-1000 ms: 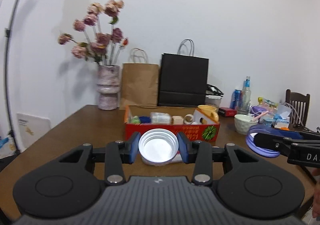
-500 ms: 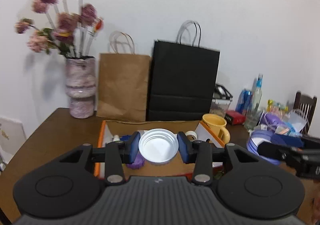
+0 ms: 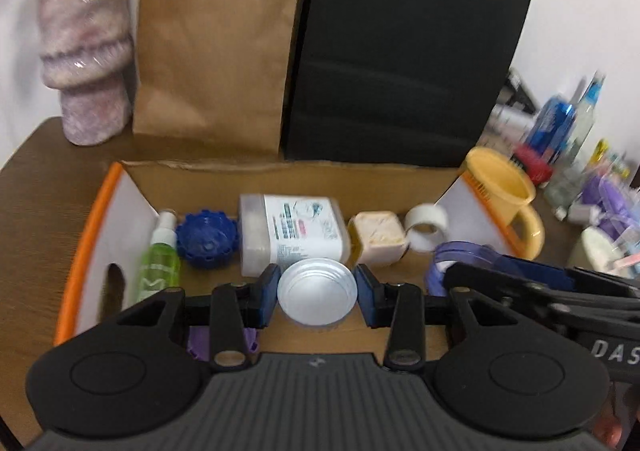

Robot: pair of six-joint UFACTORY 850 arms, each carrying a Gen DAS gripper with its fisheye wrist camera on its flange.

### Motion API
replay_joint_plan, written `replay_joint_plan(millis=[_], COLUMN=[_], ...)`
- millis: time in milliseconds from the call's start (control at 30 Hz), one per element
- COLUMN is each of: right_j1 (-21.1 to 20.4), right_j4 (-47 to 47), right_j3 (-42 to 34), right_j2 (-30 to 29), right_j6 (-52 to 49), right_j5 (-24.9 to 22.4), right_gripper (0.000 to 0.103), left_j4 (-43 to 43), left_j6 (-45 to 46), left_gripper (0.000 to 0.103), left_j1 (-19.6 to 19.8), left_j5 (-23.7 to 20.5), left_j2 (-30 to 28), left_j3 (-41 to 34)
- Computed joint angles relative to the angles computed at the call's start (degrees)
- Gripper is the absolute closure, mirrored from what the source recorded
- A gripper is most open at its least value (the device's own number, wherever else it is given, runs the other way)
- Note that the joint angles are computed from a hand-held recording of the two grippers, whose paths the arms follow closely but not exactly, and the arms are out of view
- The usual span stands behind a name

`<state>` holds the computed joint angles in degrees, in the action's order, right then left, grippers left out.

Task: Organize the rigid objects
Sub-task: 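Carry the white cap and blue-rimmed lid over the cardboard box, then open both grippers to drop the cap and lid into the box, then withdraw both grippers from the box back over the table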

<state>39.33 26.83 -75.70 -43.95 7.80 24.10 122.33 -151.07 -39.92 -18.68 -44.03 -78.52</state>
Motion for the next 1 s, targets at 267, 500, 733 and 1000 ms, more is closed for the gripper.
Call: replay_joint_plan(millis=[267,500,733,1000], right_j1=[-1.5,-0.8,2.9,9.9], right_j4=[0.3,1.6,12.7,22.1], right_j3=[-6.9,-4.4,7.1,20.6], right_j2=[-6.2,-3.8,7.1,19.0], right_j6=[2.3,0.6,-13.4,-21.1], right_j5=[-4.3,-2.1,4.4,12.3], right_gripper=[0.035,0.032,0.022,0.020], left_j4=[-13.9,-2.5,-0.1,-2.2], left_j6=[11.0,0.4,1.8,-0.3], left_gripper=[0.057,0.038,0.020,0.011], left_j1=[1.8,1.0,-2.6,-10.7], left_j5=[4.9,0.7,-10.2,-23.4], left_j2=[-4.5,0.0,11.3,25.1], left_j3=[-5.6,0.2,13.4,30.5])
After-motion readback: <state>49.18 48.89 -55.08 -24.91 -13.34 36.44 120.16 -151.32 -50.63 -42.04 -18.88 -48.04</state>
